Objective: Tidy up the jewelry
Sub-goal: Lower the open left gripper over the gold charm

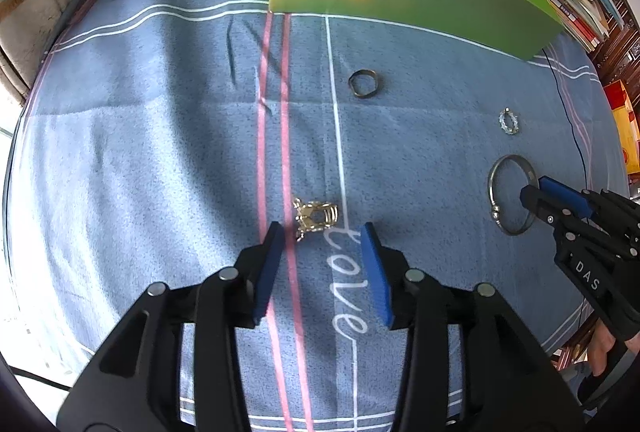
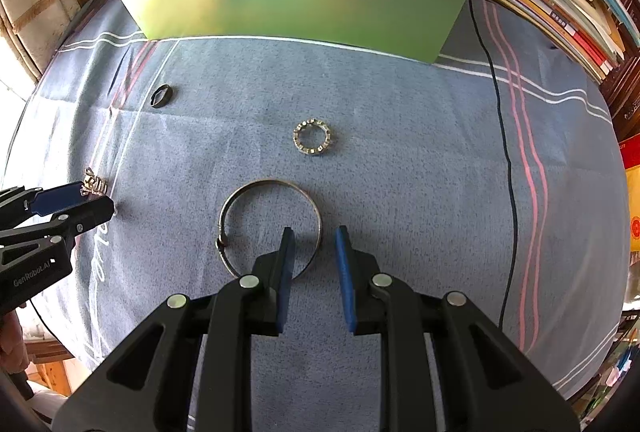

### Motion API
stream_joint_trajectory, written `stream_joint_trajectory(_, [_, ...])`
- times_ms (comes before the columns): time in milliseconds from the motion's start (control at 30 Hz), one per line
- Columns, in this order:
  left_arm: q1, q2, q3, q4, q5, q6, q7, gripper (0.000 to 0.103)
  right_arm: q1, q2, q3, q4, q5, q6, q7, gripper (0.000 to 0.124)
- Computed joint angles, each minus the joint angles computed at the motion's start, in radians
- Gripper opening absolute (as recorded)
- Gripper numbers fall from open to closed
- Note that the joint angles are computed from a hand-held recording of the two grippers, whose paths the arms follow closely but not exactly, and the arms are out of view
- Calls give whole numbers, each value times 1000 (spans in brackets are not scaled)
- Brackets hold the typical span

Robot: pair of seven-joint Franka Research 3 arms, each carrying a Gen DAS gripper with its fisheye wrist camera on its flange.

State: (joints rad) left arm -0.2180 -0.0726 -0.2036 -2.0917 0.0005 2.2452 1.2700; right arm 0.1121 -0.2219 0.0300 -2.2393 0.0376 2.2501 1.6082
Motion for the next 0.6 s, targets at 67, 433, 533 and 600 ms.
stream_joint_trajectory(67, [1, 1, 1, 1, 1, -2, -1, 49, 0, 2, -1, -1, 0, 3, -1, 21])
stream_joint_trajectory(433, [6, 4, 3, 3, 4, 6, -11, 43, -1, 4, -4, 0, 8, 7, 0, 21])
stream_joint_trajectory(533, [13, 0, 11, -3, -20, 16, -3, 38, -5, 8, -8, 4, 13, 9, 0, 21])
stream_joint_trajectory(600, [18, 2, 16, -3, -41, 21, 7, 39, -8, 6, -11, 4, 17, 12, 4, 21])
